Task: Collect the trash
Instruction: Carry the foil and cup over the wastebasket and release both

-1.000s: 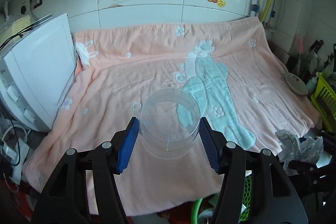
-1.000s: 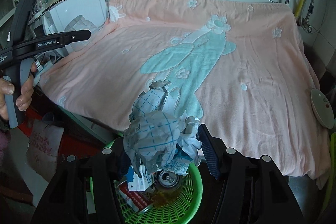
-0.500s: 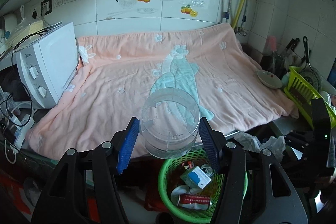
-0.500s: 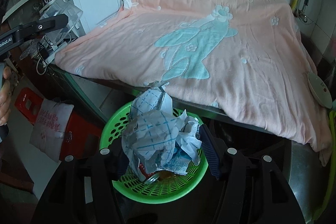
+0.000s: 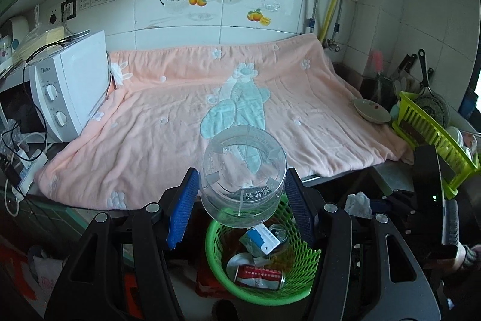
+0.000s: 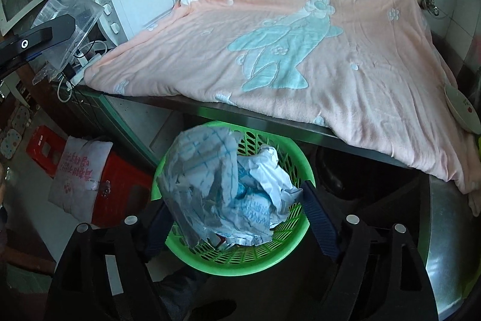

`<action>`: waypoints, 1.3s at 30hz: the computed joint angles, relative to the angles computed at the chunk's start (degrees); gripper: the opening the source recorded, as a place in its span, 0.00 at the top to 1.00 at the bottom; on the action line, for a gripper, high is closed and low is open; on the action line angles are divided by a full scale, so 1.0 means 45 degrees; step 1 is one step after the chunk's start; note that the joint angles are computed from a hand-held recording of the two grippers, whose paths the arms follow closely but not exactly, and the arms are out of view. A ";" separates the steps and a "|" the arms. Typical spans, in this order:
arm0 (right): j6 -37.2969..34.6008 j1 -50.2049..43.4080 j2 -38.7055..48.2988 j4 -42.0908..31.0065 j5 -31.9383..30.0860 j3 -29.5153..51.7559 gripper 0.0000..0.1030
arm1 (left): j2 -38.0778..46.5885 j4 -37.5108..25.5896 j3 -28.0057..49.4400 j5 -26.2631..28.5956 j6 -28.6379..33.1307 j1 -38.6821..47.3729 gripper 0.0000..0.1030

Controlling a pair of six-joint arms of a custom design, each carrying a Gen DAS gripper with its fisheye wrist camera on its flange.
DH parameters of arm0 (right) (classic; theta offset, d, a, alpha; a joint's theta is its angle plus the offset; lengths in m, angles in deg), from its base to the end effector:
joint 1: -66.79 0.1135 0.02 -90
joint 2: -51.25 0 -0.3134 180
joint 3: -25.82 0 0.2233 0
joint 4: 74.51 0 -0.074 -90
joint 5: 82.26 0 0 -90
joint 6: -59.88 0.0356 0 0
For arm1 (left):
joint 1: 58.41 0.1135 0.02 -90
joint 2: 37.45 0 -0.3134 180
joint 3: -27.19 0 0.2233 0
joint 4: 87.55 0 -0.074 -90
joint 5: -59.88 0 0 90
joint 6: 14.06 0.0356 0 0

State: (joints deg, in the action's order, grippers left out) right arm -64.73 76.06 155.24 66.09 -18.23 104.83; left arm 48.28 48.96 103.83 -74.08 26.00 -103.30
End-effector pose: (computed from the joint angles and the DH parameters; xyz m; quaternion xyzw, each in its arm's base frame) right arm 0.3370 0.0708 0.2277 -0.4012 0.8627 0.1664 0.2588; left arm 0.2142 -0.1785 0.3116 -0.1586 0.8722 0.0209 0.4623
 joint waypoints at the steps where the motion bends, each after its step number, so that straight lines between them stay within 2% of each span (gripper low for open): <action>1: 0.0049 0.0004 -0.0064 0.0081 0.0032 -0.0076 0.22 | 0.0039 -0.0175 0.0077 -0.0157 -0.0097 -0.0132 0.44; 4: 0.0073 -0.0058 -0.0220 0.0106 -0.0081 -0.0196 0.17 | 0.0098 -0.0572 0.0262 -0.0509 -0.0283 -0.0465 0.44; 15: 0.0473 -0.0799 -0.1205 0.0194 -0.0630 -0.0746 0.13 | 0.0295 -0.1092 0.0561 -0.0888 -0.0690 -0.1183 0.43; 33: 0.0821 -0.2190 -0.2210 0.0543 -0.0885 -0.1464 0.12 | 0.1047 -0.0011 0.0537 0.0106 -0.0502 -0.1597 0.41; 39: 0.0847 -0.2618 -0.2505 0.0379 -0.1107 -0.1470 0.12 | 0.1302 0.0106 0.0729 0.0027 -0.0314 -0.1710 0.41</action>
State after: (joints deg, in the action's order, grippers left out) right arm -60.91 64.28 143.97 67.79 -23.21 98.22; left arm 54.14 49.44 107.11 -73.96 24.58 -110.99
